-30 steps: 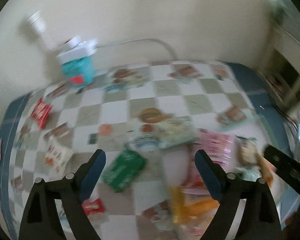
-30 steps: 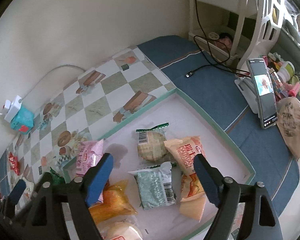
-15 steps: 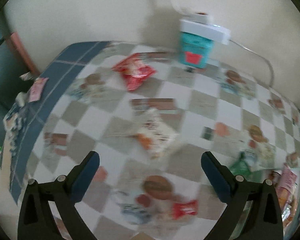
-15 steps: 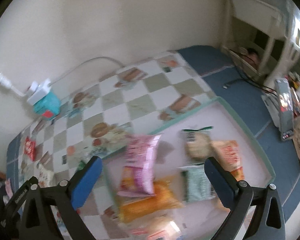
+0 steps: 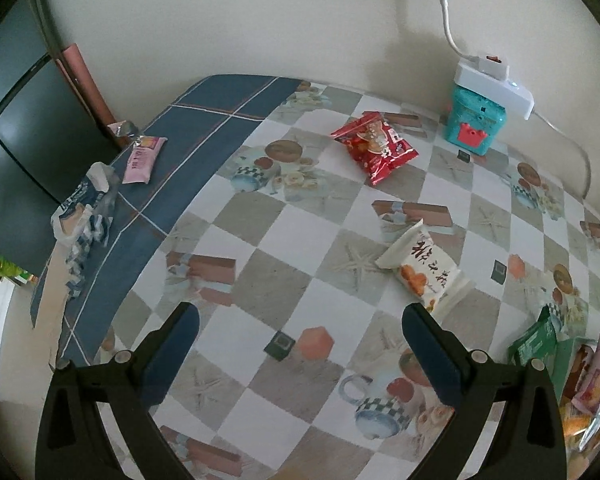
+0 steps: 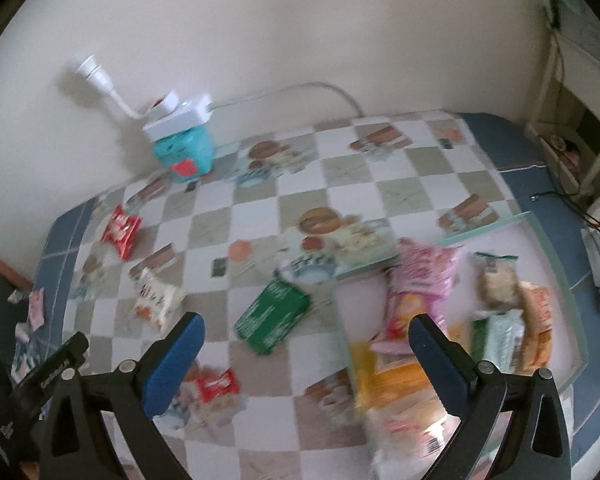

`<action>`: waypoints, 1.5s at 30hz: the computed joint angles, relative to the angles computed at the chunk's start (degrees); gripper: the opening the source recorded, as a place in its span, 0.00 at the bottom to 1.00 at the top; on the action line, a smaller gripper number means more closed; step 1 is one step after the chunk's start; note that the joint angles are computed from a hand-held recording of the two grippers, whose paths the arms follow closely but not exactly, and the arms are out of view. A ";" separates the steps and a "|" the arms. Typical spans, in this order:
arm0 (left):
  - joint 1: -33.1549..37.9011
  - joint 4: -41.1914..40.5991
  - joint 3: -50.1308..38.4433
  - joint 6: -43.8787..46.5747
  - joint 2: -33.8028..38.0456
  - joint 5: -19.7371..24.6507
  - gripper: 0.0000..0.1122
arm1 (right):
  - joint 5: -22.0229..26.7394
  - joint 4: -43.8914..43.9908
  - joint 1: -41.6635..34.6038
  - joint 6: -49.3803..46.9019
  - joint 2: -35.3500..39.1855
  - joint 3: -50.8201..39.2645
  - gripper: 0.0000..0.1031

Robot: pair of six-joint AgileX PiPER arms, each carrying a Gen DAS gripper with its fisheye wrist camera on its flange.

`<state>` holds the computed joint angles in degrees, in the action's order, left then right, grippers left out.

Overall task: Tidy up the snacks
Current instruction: 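Move both tools back over the remaining snacks, then close right tool on the small red candy while left moves toward the white pastry bag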

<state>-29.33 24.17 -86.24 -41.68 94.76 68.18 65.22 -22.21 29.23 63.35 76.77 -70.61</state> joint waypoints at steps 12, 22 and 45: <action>1.21 -3.12 9.22 1.18 -5.05 -2.13 0.90 | -2.76 4.60 6.14 3.63 5.09 4.31 1.00; 4.29 -8.89 11.83 2.68 -0.40 -3.63 0.90 | -7.82 9.92 3.47 -0.50 8.34 7.74 1.00; 9.45 -16.24 10.11 7.65 2.92 -6.12 0.90 | -12.98 9.23 5.99 -7.49 18.75 1.64 0.69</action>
<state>-19.88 7.92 -76.12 -34.03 97.68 62.06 52.25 -12.99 35.23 55.86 95.52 -68.97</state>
